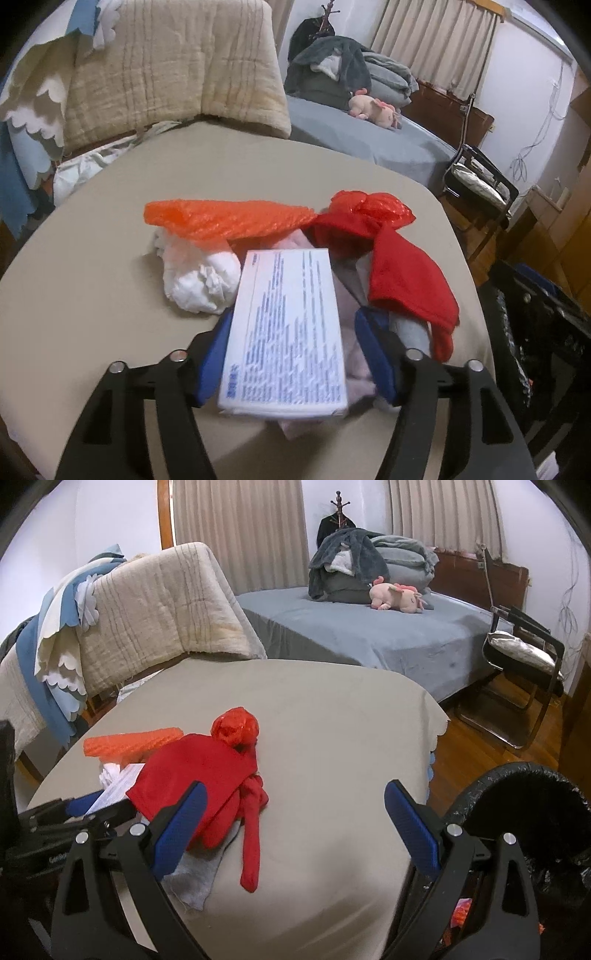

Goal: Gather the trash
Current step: 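Grasp the white printed box with the left tool, then grasp red mesh bag with right tool while left tool holds the box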

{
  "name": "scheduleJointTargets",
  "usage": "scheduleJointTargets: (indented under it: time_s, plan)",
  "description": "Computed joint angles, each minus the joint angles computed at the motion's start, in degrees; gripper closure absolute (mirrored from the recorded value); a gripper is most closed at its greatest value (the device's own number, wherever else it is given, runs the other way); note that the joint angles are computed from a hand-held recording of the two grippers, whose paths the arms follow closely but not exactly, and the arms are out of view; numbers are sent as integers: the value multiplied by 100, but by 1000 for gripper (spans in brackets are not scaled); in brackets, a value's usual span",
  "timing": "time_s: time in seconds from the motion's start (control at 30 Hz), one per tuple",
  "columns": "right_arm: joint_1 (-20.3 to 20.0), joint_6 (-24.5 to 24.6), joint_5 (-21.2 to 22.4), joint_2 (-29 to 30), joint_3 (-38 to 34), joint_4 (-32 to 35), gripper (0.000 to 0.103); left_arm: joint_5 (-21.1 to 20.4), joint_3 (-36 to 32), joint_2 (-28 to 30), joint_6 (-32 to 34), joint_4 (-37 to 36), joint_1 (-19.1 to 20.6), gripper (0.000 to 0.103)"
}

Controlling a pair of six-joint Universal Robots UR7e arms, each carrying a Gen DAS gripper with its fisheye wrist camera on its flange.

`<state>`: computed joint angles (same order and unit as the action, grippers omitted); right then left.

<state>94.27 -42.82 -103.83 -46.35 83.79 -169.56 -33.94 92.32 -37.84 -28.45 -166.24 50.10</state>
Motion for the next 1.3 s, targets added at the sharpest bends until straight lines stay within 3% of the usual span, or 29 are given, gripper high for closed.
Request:
scheduleJointTargets:
  time_s: [0.07,0.13,0.33,0.57,0.9,1.07,1.23,1.3]
  plan:
    - [5,14,-4,13,-24,21,9,-56,-79,35,56,4,53,36]
    - [3,-8,6,22,-36,24,9,-112,-110,49,57,38,93,47]
    - [19,10,50,162,-236,113,9,58,7,38,180,-364,17,48]
    - [111,102,130,616,-946,420,9,338,-227,199,1026,-1248,-167,48]
    - [219,230,51,1505,-2317,1467,10,462,-825,388,1191,-1214,127,48]
    - [224,281,-23,1759,-2743,2172,29,455,-921,420,1279,-1246,199,48]
    - [166,408,135,1840,-3068,3182,82,440,-942,423,1270,-1179,213,48]
    - [161,361,207,1756,-2938,3074,85,442,-949,425,1279,-1170,210,48]
